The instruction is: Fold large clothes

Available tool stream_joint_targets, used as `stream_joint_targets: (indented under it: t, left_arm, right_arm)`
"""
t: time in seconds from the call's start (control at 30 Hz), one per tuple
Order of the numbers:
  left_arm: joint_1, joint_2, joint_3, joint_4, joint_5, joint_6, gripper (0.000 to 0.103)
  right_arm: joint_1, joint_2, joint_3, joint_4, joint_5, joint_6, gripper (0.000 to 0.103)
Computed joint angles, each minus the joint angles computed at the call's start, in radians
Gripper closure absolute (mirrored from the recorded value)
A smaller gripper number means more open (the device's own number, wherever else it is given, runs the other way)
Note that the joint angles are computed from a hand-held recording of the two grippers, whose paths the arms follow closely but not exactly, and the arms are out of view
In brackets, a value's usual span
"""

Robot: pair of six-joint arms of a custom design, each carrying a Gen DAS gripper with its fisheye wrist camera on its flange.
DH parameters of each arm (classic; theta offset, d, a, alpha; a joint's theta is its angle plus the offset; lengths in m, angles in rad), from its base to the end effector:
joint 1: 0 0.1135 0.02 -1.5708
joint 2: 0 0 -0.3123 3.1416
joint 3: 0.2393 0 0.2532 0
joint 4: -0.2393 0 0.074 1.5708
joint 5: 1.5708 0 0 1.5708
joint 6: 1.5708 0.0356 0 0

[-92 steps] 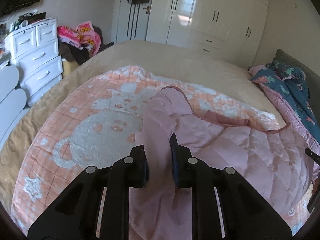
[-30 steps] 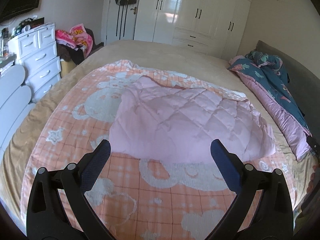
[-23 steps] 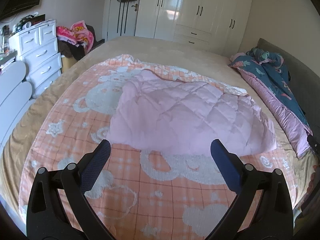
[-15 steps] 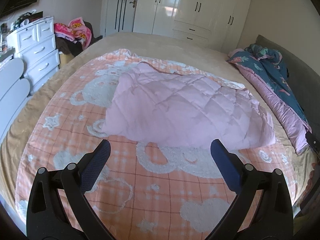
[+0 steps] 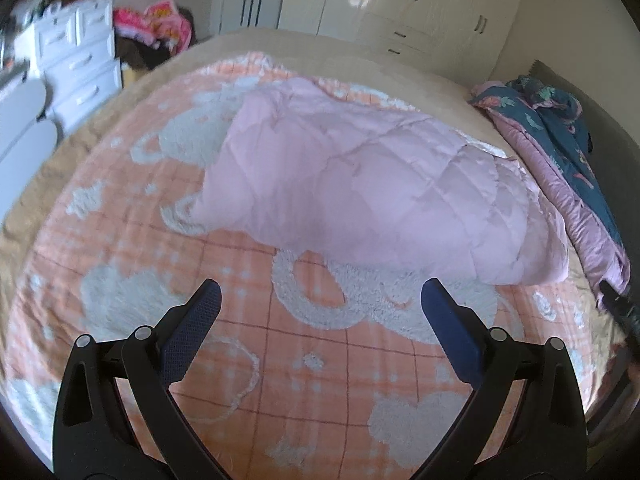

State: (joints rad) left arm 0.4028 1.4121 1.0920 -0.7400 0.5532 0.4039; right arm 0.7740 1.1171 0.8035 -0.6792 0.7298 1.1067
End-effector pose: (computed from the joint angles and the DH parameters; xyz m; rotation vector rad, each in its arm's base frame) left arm 0.2594 0.0902 0.3105 0.1820 2.4377 -0.3867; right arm 0.1529 0.1162 0.2912 0.6193 2.1581 0.0334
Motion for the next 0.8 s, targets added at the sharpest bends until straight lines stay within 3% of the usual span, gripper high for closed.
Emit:
stream_joint_targets:
  t: [0.13, 0.53, 0.8]
  left_arm:
    - [-0.007, 0.112, 0.046, -0.020, 0.051, -0.091, 0.009]
    - [-0.031, 0.350, 0.195, 0.078, 0.138, -0.415, 0.009]
    - [-0.062, 0.475, 0.254, 0.144, 0.147, -0.568, 0.009]
  right_arm:
    - [-0.136, 0.042, -0.067, 0.139, -0.128, -0.010, 0.004]
    - [-0.443, 0.178, -0.164, 0.517, -0.425, 0.020, 0.004]
    - [-0.533, 0.268, -0.176, 0.660, -0.514, -0.011, 0.004]
